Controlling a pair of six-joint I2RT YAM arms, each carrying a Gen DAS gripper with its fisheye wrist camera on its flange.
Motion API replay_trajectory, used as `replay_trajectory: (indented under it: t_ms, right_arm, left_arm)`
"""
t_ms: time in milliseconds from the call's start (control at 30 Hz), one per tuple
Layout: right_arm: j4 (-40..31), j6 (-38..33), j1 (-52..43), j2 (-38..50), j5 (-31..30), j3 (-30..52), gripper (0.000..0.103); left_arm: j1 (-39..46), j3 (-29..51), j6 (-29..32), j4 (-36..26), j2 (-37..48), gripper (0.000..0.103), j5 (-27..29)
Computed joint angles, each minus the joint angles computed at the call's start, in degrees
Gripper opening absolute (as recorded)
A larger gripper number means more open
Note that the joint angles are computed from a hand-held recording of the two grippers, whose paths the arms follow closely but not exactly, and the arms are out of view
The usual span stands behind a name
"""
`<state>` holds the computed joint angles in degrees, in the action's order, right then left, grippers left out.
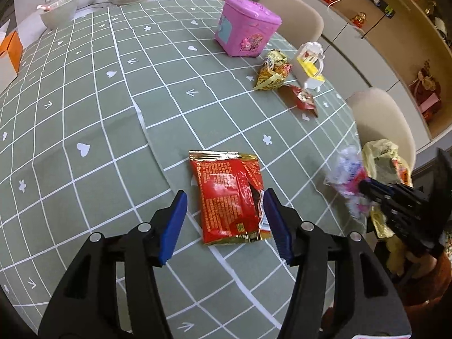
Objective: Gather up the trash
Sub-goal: 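Lift the red packet and Kleenex pack and carry both toward the trash bag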
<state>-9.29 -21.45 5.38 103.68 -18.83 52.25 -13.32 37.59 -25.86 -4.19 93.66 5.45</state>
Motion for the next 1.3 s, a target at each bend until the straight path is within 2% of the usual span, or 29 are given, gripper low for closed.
replay_trajectory:
  t_ms: [67,200,300,467,733,867,1033,1300]
  right_arm:
    - [-0.82,0.27,-0.71,-1.65,-0.47,-0.72,0.011]
    - [-1.27,-0.78,-2.00,-5.27,-0.66,-3.31,0.011]
    - [-1.17,-1.09,-2.93,-6.49,-0.81,-4.52,0.011]
    - [-1.00,-0.35,-4.18,-7.56,-1.73,-5.68,0.011]
    - [-1.67,0.58,-6.55,-12.30,-4.39,-5.16,0.011]
    - [-3.67,-0.06,-9.24,-17.20,-5.94,-3.32,0.011]
    - [-6.90,-1.35,-15.96,-21.63,-9.45,1.39,0.011]
    - [-10.75,-4.68,-30.42,-22.35,-16.03,8.81,0.011]
  left_arm:
    - [-1.54,2.29,-0.79,-1.41,2.85,0.053,-2.72]
    - [-2.60,4.95,-1.76,-3.34,6.37,0.053,-4.53]
    - [-2.61,5.11,-1.96,-3.21,6.88,0.041,-3.46]
    - [-3.26,4.60,-2.16,-3.53,4.57,0.038,-3.80]
    - [-6.96,8.52,-1.67,-9.02,-2.29,0.038,-8.02]
    - [-10.78,15.14,-0.42,-11.20,-4.82,0.038,-10.18]
    - [-15.62,24.15,1.11,-10.99,-4.68,0.038,-12.04]
    - [-24.15,39.75,-0.18,-7.69,4.48,0.038,-12.80]
